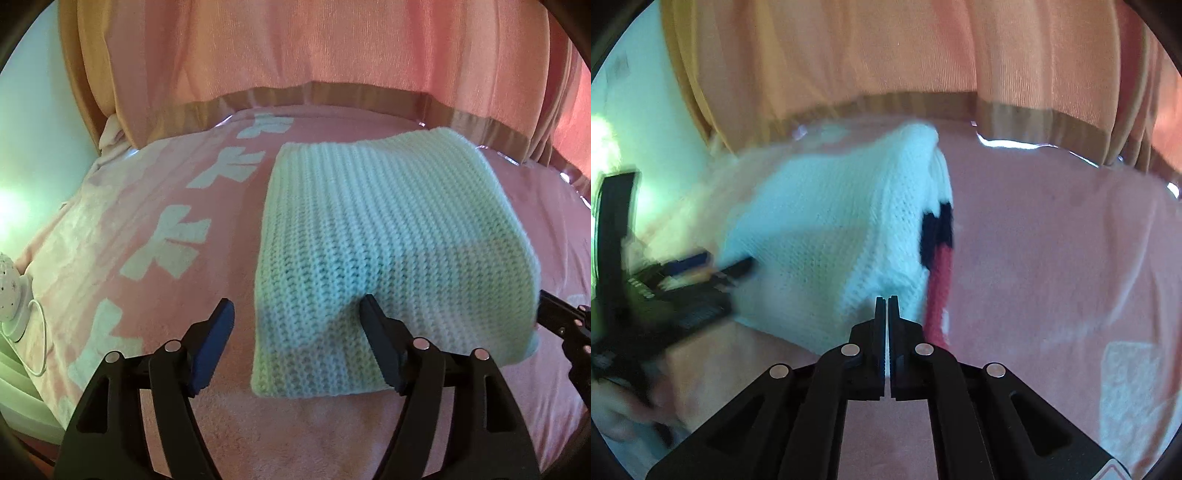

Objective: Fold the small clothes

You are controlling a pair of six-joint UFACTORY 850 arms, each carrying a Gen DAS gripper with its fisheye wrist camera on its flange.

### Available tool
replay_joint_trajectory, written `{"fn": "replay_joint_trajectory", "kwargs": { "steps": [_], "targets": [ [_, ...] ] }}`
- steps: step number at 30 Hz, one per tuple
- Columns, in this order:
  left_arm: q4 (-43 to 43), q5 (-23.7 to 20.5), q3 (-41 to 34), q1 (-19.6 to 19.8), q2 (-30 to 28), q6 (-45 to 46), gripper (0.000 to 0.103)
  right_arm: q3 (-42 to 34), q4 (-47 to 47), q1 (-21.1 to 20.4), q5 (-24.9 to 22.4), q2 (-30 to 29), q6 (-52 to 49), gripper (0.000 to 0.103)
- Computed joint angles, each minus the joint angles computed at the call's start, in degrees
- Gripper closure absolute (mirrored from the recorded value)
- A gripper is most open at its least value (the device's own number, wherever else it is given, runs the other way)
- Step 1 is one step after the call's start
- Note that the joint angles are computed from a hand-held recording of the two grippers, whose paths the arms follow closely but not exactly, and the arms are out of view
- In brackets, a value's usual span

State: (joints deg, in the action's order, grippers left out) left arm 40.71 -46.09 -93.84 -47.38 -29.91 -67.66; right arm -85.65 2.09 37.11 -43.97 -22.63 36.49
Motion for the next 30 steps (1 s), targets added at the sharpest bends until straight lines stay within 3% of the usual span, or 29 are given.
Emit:
{"fn": "replay_joint_trajectory", "kwargs": {
  "steps": [1, 3, 5, 7, 8, 10, 11, 18, 20, 30],
  "targets": [
    [-0.32, 0.36, 0.38, 0.02, 0.25, -0.25, 0.034, 0.15, 0.86, -0.03, -1.63, -0.48, -0.03, 0.101],
    [-0.03, 1.04, 1.23, -0.25, 1.12, -1.13, 0.036, 1.98, 4.28, -0.75, -0.50, 0.79, 0.67, 0.101],
    [2.40, 2.23, 3.20, -1.21, 3.10, -4.39, 0.030, 2.17, -0.84, 0.12, 1.08, 2.66, 4.01, 0.100],
    [5.93, 2.73, 4.98, -2.30, 4.70, -8.41, 0.013, 2.92, -11.19, 2.24, 1.46, 5.27, 11.60, 0.088],
    [8.36, 2.64, 5.96, -3.01, 5.45, -10.97, 0.011, 3.60, -13.87, 3.05, 1.58, 6.41, 13.95, 0.083],
    [12.84, 1.11, 7.42, -4.65, 6.39, -15.31, 0.010, 5.49, -17.36, 4.42, 1.93, 8.46, 18.11, 0.059],
    [14.69, 1.04, 8.38, -5.40, 6.88, -17.08, 0.010, 6.17, -19.10, 5.02, 1.41, 9.04, 19.75, 0.056],
    [18.27, -3.23, 10.25, -8.47, 6.56, -22.50, 0.010, 7.85, -22.77, 8.01, -4.06, 9.53, 25.00, 0.053],
    [17.79, -4.68, 10.25, -8.95, 6.19, -22.61, 0.010, 9.56, -25.59, 8.59, -1.95, 10.40, 28.18, 0.053],
    [15.71, -5.43, 11.50, -9.11, 6.59, -23.12, 0.010, 10.35, -28.09, 9.72, -3.47, 10.57, 31.95, 0.052]
  ]
}}
